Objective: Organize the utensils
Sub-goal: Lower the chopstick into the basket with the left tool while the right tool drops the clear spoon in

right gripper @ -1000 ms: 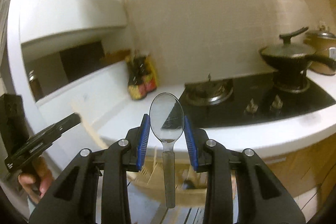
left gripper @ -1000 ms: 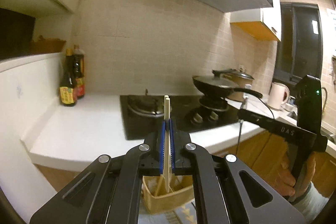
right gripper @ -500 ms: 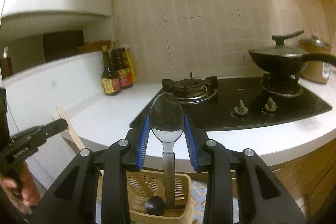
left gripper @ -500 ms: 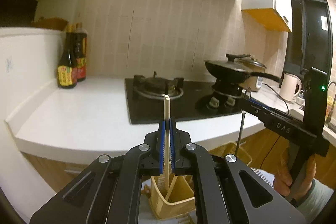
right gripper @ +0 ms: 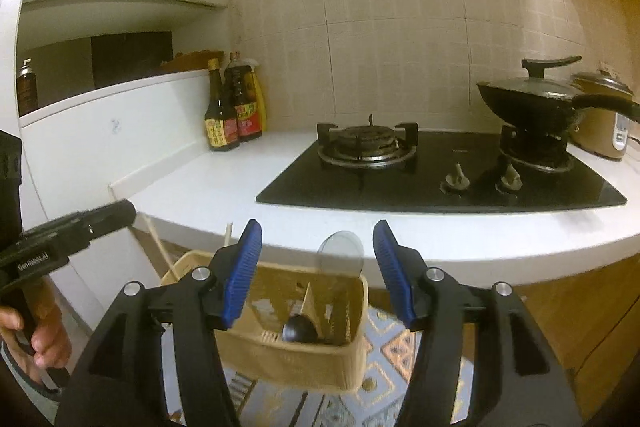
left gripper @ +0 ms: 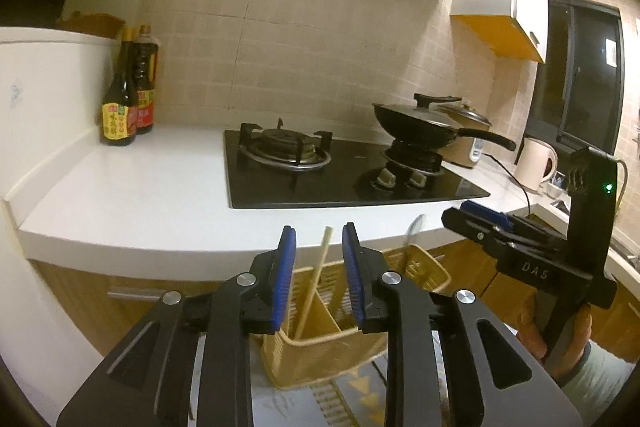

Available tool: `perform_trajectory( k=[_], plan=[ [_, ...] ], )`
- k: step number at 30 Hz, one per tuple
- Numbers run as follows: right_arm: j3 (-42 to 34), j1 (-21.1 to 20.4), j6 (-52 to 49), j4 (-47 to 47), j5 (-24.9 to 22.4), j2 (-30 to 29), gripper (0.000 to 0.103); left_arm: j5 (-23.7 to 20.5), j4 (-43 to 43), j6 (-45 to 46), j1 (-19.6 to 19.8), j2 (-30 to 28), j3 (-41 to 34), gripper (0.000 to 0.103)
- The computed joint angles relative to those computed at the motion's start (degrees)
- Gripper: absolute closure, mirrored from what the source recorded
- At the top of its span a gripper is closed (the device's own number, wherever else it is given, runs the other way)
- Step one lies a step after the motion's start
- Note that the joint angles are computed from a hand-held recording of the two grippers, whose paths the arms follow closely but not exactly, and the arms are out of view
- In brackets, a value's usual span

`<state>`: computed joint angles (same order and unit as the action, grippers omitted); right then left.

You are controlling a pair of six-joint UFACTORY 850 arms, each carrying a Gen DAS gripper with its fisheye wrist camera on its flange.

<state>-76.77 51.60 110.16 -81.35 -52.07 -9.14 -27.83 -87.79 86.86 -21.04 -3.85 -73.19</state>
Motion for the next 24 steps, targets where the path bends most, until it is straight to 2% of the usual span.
perform_trajectory(
  k=[5, 10, 14, 16, 19, 24],
  plan=[
    [-0.73, 2.62, -4.62, 9.23, -4.03, 0.93, 0.049, -1.17, 6.77, -5.28, -0.06, 4.3, 3.5, 0.08],
    [-0.52, 4.12, -8.82, 20.57, -4.37, 2.55, 0.049, -0.82, 25.79, -21.46, -1.61, 7.25, 6.2, 0.08],
    [0.69, 4.52, -11.39, 29.21, -2.86, 3.76, 0.049, -4.99, 39.7, -35.83, -2.12, 7.16, 9.1, 0.08],
    [1.52, 4.38, -13.18, 33.67, -1.17, 4.12, 0.049, -7.77, 41.71, -37.97, -1.87, 6.33, 11.23, 0.08],
    [0.8, 4.36, -18.9, 39.88, -1.25, 2.49, 0.049, -11.68, 44.16, -40.17, -1.73, 4.2, 13.0, 0.081],
    [0.64, 4.73, -23.71, 45.83, 0.37, 0.55, 0.05, -11.79, 45.88, -39.95, -2.69, 3.18, 14.68, 0.083]
  ],
)
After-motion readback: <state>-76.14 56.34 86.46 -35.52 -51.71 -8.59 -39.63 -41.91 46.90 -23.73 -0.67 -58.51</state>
